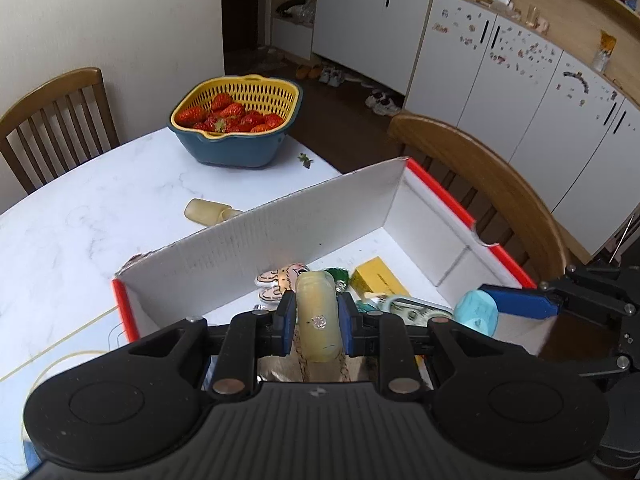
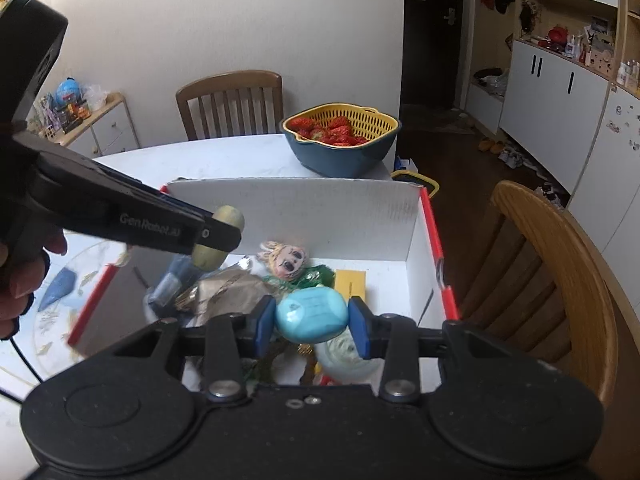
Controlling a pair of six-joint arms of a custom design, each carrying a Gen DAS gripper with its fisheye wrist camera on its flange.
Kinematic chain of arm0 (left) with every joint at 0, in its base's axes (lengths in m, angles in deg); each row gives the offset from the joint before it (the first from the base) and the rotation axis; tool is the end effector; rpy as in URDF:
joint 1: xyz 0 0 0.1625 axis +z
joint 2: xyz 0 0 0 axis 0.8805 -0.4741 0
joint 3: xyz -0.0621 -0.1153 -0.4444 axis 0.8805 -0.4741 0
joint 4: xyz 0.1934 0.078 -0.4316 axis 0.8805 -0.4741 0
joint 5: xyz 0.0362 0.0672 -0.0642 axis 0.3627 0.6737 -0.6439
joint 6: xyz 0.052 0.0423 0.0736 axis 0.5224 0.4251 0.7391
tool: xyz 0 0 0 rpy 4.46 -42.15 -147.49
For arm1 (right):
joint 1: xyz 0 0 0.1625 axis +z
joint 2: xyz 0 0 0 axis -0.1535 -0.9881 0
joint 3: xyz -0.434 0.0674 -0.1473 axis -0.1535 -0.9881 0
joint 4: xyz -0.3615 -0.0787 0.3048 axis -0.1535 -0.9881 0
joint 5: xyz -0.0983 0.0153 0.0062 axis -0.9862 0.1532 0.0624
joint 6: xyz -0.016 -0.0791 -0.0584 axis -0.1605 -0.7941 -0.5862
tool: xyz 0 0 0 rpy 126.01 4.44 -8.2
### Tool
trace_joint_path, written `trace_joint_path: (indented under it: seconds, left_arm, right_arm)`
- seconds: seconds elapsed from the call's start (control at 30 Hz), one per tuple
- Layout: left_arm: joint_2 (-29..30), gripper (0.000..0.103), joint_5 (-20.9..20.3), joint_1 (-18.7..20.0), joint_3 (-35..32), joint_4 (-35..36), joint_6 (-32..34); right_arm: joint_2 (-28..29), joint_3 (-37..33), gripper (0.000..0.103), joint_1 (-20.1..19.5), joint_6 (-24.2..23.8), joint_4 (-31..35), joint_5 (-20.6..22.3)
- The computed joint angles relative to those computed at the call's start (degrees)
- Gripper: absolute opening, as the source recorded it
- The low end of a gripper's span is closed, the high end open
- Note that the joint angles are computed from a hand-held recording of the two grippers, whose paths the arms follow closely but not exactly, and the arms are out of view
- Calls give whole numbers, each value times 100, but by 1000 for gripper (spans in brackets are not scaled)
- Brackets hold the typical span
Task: Organize objects
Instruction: 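Carry the yellow cylinder and teal case into the red box and release both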
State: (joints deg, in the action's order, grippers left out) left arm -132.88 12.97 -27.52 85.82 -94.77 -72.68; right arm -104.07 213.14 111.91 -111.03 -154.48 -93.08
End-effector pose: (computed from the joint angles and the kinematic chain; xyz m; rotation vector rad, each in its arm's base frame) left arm -0.3505 -0.4555 0.0649 1.1606 2.4507 -0.3789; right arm 0.1445 -0.3106 0.2230 0.3317 -2.2435 0.9545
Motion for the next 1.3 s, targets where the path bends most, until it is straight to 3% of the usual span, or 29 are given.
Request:
trace_joint_path:
  seconds: [0.17, 0.3, 0.83, 1.3]
  left_arm:
    - [310, 22, 140, 164, -223, 101, 51]
    - [432, 22, 153, 312, -346, 277, 17]
    - [624, 22, 212, 557, -495, 514, -25]
    - [467, 22, 66, 486, -400, 509, -178]
  right_arm:
    - [267, -241, 37, -380, -528, 26, 366]
    - [491, -508, 37, -527, -801, 186, 381]
    - [546, -1221, 37, -817, -325, 2139, 385]
    - [169, -1032, 44, -817, 16, 2215, 467]
